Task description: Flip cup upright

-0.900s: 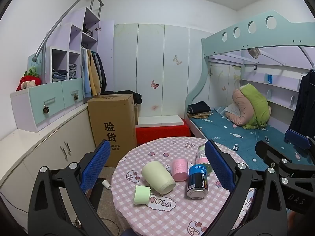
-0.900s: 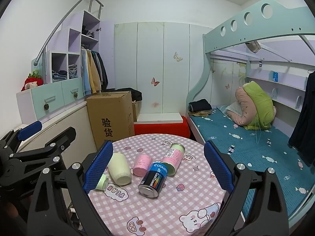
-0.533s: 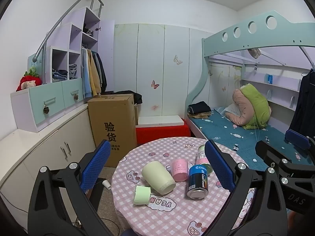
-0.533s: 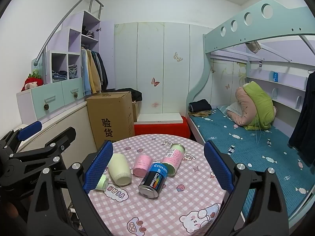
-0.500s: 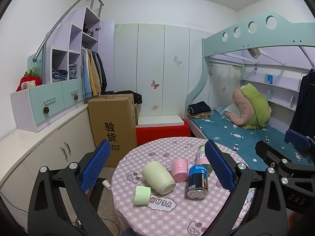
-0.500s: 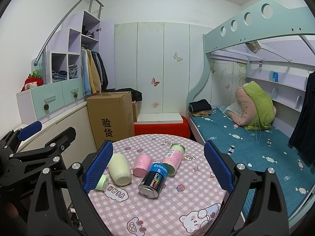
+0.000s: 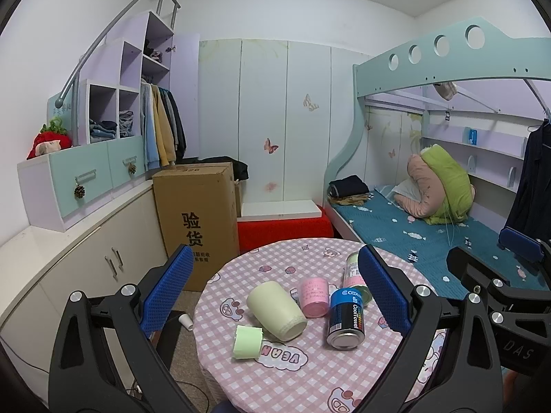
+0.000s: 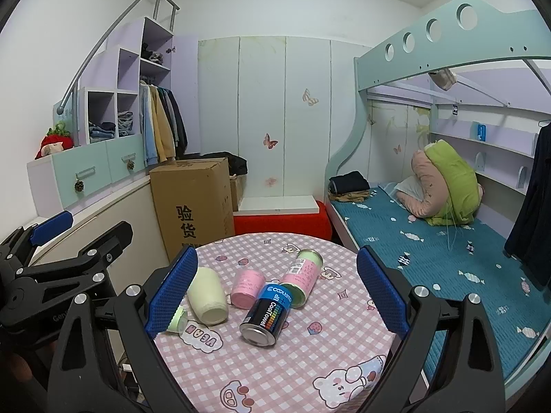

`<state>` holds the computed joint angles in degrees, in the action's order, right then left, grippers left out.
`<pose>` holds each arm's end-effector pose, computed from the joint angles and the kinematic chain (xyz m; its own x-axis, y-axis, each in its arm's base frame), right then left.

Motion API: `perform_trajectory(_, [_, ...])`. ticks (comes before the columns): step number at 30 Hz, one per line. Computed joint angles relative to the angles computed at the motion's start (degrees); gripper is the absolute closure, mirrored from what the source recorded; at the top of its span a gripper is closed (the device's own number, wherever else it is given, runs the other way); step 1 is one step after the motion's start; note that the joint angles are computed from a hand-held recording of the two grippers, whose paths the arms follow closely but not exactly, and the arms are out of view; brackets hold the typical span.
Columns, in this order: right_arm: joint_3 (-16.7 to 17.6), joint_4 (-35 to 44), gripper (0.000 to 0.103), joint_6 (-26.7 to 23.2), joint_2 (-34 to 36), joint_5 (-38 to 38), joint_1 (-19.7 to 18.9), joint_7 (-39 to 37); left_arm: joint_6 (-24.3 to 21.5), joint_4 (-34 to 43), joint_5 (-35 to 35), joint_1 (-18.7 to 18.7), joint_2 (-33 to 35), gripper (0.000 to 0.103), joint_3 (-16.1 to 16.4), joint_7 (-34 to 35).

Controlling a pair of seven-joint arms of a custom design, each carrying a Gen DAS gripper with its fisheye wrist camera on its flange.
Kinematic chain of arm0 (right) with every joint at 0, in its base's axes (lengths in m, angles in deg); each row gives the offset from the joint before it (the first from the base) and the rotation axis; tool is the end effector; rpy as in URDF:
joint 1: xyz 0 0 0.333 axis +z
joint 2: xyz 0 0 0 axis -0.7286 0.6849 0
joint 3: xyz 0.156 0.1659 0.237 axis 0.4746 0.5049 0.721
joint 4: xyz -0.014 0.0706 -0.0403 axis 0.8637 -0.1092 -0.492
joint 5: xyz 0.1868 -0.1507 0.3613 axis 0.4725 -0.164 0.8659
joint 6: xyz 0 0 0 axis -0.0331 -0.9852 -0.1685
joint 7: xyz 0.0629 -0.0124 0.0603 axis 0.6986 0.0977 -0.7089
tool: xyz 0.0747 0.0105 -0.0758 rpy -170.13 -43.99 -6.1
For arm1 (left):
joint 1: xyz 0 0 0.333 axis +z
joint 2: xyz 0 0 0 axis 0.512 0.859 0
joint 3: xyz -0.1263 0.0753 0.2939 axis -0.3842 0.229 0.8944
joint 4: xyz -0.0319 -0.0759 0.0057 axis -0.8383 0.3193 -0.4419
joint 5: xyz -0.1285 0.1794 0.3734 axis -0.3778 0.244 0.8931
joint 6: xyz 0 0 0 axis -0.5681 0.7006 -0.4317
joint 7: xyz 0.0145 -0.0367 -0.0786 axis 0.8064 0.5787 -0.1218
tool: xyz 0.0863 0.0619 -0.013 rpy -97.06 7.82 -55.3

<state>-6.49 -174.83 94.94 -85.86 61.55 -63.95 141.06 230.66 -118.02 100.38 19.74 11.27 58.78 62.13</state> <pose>0.3912 0.2706 0.6543 0.0018 -0.9999 -0.0166 -0.3032 0.0153 -0.9528 0.4399 -0.3610 0.6330 -0.1313 -0.9912 -0.0188 -0.2712 0.0542 -0.9610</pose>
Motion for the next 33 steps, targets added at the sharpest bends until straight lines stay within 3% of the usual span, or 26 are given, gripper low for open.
perform_trajectory(11, [-0.41, -0.5, 0.013, 0.32, 0.58, 0.14, 0.06, -0.21, -0.1, -0.02, -0.51, -0.05, -0.02, 0.007, 0.02, 0.52])
perform_trajectory(22, [-0.99, 0.82, 0.013, -0.39, 2.98, -0.97, 0.19, 0.17, 0.2, 2.04, 3.72, -1.05, 5.04, 0.007, 1.33, -2.26])
perform_trajectory(33, [-2.37, 2.7, 0.013, -1.3, 7.0, -3.55, 0.74, 1.33, -1.06, 5.84, -1.69, -3.45, 8.95, 0.007, 3.32, 4.73])
